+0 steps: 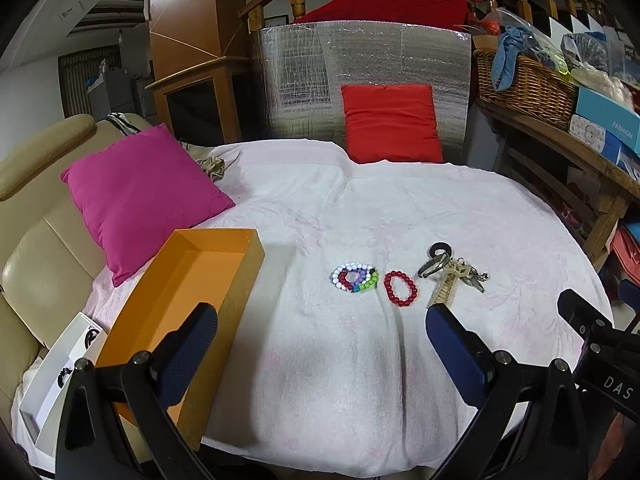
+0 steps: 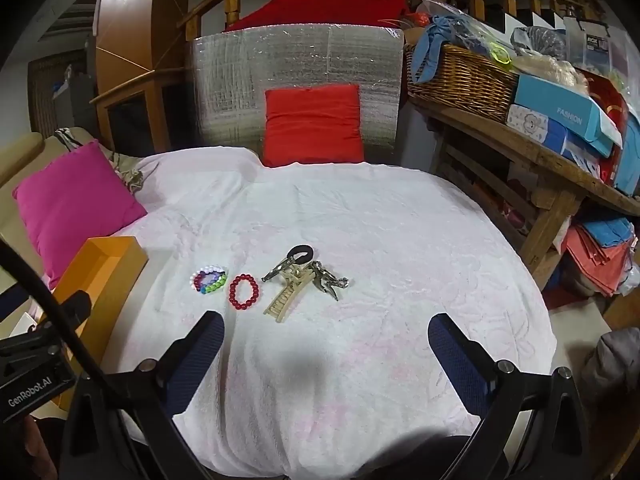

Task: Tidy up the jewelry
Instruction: 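Move both tools toward the jewelry on the white cloth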

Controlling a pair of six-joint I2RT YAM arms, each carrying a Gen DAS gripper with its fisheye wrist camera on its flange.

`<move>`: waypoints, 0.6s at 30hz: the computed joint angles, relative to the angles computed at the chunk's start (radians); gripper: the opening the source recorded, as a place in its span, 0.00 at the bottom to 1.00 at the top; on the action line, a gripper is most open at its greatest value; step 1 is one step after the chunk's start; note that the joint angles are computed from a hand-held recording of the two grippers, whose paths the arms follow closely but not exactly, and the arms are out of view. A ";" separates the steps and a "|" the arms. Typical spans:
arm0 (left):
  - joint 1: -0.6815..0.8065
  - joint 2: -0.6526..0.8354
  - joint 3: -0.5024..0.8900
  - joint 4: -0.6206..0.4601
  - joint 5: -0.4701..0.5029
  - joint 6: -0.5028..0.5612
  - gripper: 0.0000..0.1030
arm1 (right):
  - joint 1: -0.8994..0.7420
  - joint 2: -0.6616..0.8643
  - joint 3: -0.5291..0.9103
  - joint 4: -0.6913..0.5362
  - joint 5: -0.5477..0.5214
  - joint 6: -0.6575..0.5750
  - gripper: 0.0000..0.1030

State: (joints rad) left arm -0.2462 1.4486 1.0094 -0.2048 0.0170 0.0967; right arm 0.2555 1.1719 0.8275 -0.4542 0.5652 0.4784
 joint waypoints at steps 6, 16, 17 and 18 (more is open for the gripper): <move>-0.010 0.006 0.005 -0.004 -0.013 0.006 1.00 | -0.006 0.002 -0.003 0.005 -0.007 0.000 1.00; -0.011 0.007 -0.007 0.019 -0.024 0.007 1.00 | -0.012 0.005 -0.008 0.011 -0.013 0.003 1.00; -0.011 0.009 -0.007 0.021 -0.026 0.007 1.00 | -0.012 0.006 -0.007 0.011 -0.014 0.002 1.00; -0.011 0.009 -0.008 0.022 -0.028 0.007 1.00 | -0.012 0.008 -0.007 0.012 -0.013 0.002 1.00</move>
State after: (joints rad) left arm -0.2576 1.4578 1.0012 -0.1824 -0.0105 0.1037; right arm 0.2437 1.1795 0.8205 -0.4424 0.5521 0.4801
